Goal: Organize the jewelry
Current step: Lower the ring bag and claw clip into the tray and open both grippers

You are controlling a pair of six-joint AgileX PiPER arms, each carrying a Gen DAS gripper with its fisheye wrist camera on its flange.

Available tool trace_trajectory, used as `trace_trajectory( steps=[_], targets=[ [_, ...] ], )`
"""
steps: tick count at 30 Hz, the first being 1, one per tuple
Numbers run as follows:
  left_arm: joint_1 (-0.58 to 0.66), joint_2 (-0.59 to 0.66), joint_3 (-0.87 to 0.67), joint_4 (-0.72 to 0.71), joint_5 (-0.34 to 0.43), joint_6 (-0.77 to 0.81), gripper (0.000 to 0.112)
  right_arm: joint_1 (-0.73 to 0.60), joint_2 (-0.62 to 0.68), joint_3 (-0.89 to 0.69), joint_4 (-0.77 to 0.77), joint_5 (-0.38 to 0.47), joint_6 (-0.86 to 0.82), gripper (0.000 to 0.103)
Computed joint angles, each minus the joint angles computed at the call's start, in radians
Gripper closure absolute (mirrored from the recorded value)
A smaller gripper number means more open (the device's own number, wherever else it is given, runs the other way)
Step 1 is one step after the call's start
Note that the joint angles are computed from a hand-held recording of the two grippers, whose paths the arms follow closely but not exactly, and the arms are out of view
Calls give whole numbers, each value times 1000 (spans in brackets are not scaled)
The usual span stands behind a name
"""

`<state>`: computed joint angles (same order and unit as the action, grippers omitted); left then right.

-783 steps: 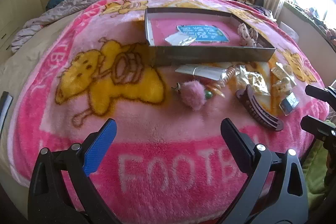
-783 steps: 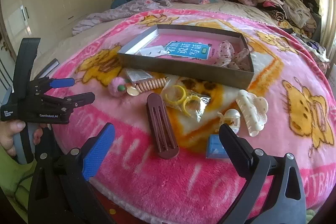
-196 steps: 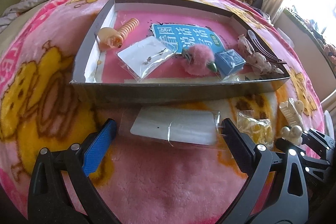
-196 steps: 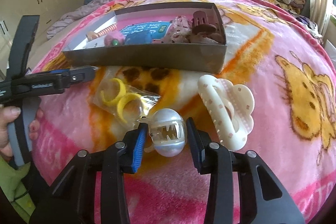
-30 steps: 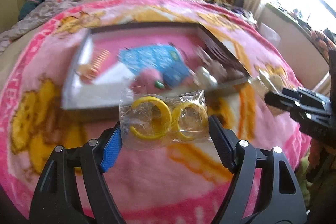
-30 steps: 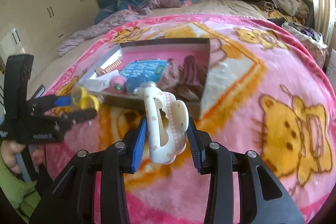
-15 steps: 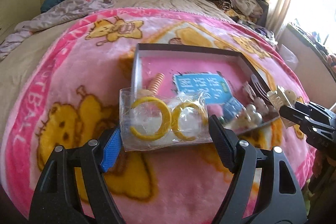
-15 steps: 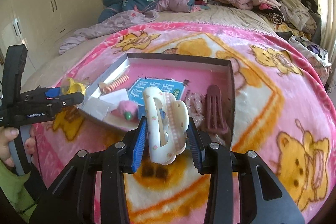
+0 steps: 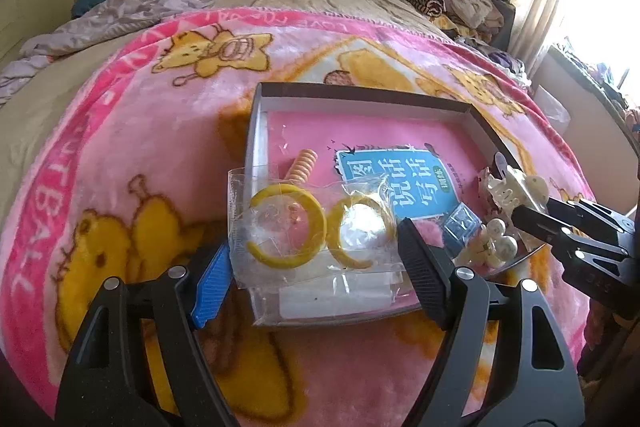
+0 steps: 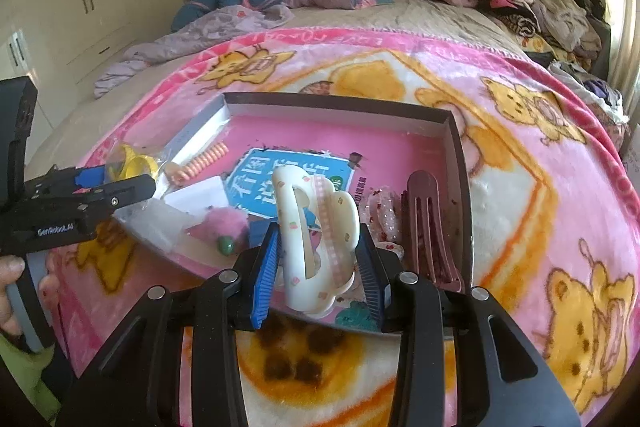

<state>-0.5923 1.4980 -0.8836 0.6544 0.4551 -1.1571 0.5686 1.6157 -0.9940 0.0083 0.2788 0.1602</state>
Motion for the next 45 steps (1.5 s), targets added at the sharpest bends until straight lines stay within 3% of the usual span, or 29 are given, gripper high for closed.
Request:
trace_trajectory(
  steps=[18,33,45],
  targets=[
    [39,122,-83,-79,-39,106,43,-15,90,-52,90,-2,-92,67],
    [47,213,-177,-148,-9,209,43,-8,102,-59,172,11,-178,66],
    [46,218,-193,-170,13,233,41,3,55,-17,149,4,-140,54]
  ],
)
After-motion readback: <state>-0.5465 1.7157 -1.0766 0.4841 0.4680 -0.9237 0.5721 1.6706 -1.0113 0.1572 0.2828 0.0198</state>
